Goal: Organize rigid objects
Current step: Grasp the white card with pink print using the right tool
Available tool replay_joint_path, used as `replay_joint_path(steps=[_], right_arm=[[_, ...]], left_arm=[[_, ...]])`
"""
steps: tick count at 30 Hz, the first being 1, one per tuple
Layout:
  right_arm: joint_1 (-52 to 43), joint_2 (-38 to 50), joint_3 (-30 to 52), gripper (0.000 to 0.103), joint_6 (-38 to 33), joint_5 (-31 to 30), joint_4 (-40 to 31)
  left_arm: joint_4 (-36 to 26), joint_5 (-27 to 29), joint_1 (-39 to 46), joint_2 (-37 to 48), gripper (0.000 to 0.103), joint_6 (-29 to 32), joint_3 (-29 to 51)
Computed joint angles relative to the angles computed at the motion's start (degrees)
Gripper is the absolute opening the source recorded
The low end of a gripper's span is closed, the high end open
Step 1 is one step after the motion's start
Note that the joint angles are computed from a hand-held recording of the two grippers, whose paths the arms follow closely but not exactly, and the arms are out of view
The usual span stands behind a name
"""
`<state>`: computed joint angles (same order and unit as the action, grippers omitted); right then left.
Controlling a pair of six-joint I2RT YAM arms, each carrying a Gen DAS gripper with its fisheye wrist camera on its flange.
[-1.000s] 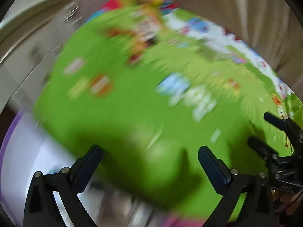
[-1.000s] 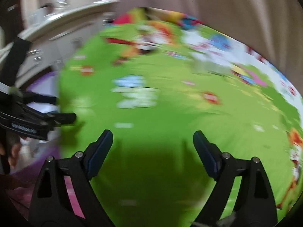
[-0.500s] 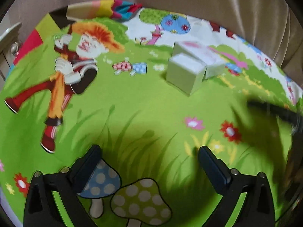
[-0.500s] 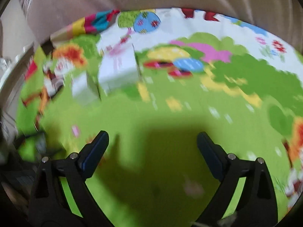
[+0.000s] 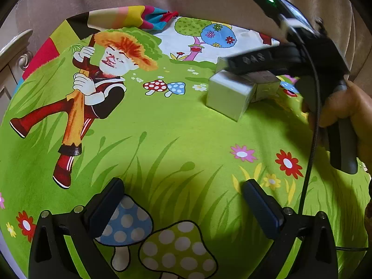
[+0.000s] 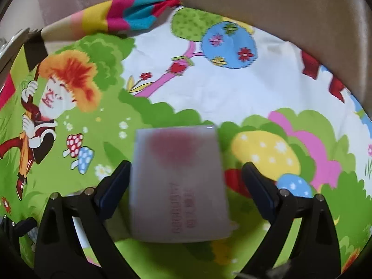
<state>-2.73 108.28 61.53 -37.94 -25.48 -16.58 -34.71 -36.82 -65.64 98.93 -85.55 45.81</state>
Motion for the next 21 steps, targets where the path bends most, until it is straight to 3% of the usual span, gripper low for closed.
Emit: replay_joint_path(steps=[1, 5, 12, 16, 19, 21], right_arm=[[-1.01, 0.19, -0.13, 0.068, -1.31, 0.19, -0.11], [-9.61, -0.60, -0.56, 0.069, -6.61, -3.59, -2.67], [-32.16, 0.67, 1.24, 0.069, -24.88, -11.72, -15.98], [-38.98, 0.18, -2.99, 0.069, -30.66, -13.47, -12.31], [-38.16, -0.70, -4.38, 0.070, -28.35, -12.32, -9.29], [-37.47, -0.77, -4.49, 0.070, -26.92, -11.89, -8.34]], left_arm=[[-0.06, 0.00, -0.06, 0.01, 0.103, -0.07, 0.02], [-0.06, 0.00, -0.03, 0.15, 0.103, -0.07, 0.12], [-0.16, 0.05, 0.20, 0.09, 0.103, -0.14, 0.04], [-1.02, 0.28, 0.66, 0.49, 0.103, -1.07, 0.76], [-4.24, 1.38, 2.06, 2.80, 0.103, -4.57, 4.32], [-5.06, 3.91, 4.42, 4.58, 0.103, -3.50, 8.08]])
